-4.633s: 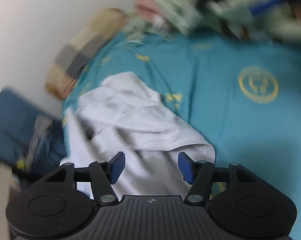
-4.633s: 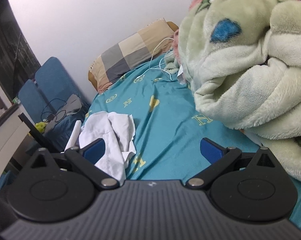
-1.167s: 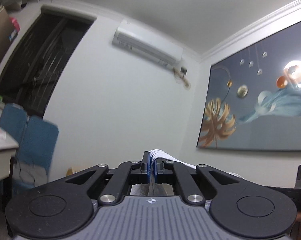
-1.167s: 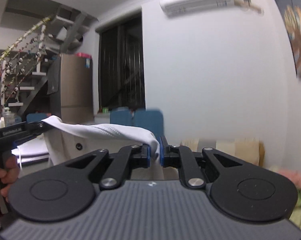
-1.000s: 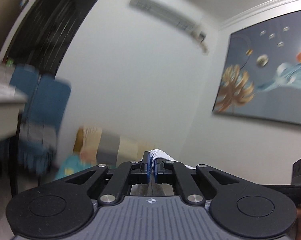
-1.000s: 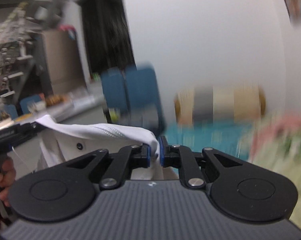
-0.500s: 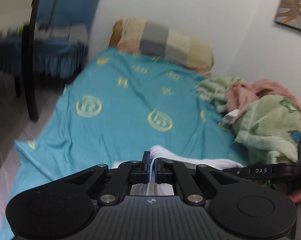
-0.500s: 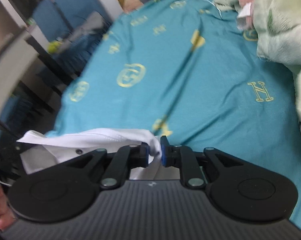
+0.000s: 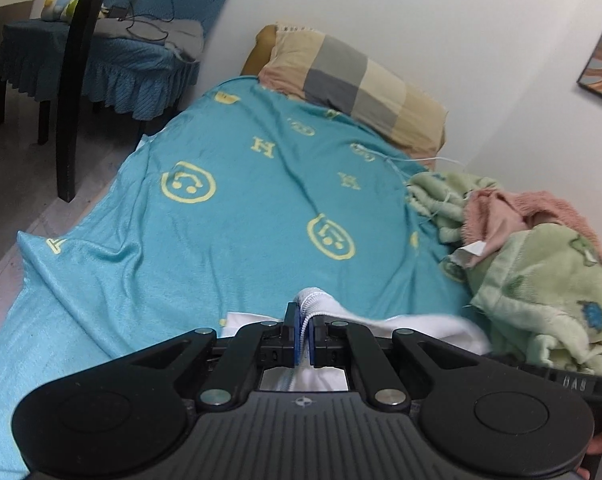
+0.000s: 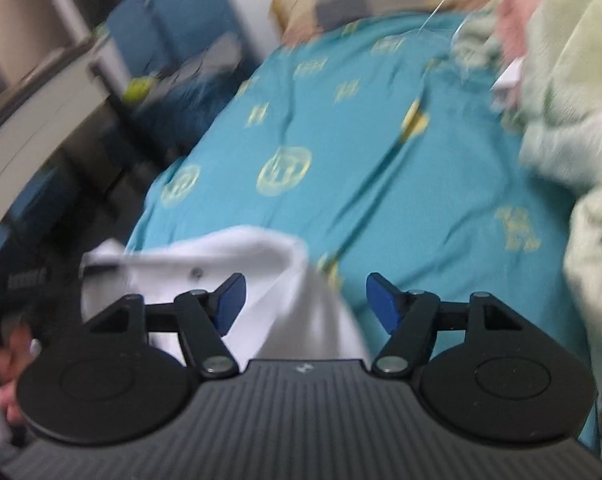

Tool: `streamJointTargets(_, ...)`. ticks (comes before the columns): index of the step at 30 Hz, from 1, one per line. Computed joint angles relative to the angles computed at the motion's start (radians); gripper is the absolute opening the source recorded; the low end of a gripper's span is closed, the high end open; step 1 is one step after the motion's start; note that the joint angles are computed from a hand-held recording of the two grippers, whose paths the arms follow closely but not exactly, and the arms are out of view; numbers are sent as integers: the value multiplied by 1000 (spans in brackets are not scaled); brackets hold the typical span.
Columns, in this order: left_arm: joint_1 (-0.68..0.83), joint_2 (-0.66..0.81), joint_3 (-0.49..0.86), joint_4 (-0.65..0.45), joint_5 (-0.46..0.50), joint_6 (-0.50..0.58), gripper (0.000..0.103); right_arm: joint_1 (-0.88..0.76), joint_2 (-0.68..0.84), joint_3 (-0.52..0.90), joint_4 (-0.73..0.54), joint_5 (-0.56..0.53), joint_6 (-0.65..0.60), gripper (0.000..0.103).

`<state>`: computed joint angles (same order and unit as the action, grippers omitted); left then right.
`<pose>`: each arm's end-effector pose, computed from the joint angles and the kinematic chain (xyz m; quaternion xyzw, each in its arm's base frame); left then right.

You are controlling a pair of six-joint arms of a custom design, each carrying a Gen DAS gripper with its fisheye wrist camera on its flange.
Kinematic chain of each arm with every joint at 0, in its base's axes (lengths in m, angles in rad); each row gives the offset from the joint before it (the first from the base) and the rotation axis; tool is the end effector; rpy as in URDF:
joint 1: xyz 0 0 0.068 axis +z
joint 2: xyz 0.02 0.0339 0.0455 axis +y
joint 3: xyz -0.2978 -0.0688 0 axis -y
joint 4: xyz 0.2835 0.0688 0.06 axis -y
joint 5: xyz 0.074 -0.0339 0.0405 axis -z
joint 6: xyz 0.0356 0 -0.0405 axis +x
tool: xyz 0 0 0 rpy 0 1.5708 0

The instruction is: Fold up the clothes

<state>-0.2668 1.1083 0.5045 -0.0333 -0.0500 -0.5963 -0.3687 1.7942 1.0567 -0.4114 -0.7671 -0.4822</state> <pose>0.2345 -0.0623 0.2033 -0.1575 0.8788 -0.1679 0.4180 0.3605 -0.1128 0.1668 -0.1297 0.9009 0.2532 0.3279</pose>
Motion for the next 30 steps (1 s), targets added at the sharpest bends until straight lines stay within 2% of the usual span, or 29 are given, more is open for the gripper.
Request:
streamJointTargets(5, -57, -70, 4, -43, -43, -10, 5, -48, -74, -51, -74, -154, -78, 70)
streamJointTargets(7, -72, -84, 2, -43, -55, -8, 5, -13, -108, -105, -35, -137, -40, 68)
streamJointTargets(12, -85, -88, -15, -33, -69, -18, 5, 151, -94, -240, 322, 176, 154, 65)
streamJointTargets(14, -83, -88, -25, -25, -64, -17, 5, 189, -49, -233, 383, 263, 163, 63)
streamJointTargets(15, -82, -86, -28, -22, -61, -16, 5, 192, -30, -221, 381, 269, 170, 58)
streamJointTargets(16, -78, -81, -31, -17, -55, -16, 5, 186, -13, -208, 365, 254, 172, 53)
streamJointTargets(18, -70, -74, -32, -6, -42, -18, 5, 175, 2, -190, 331, 229, 162, 23)
streamJointTargets(20, -61, -72, -35, 1, -29, -21, 5, 161, -5, -179, 304, 205, 161, 9)
streamJointTargets(24, -46, -82, -40, 11, -4, -34, 5, 97, -105, -188, 193, 83, 134, 7)
streamJointTargets(27, -47, -112, -38, 1, -2, -37, 5, 34, -177, -182, 41, 12, 27, 7)
streamJointTargets(30, -51, -157, -35, -21, 1, -46, 5, -18, -216, -155, -154, 5, -125, 7)
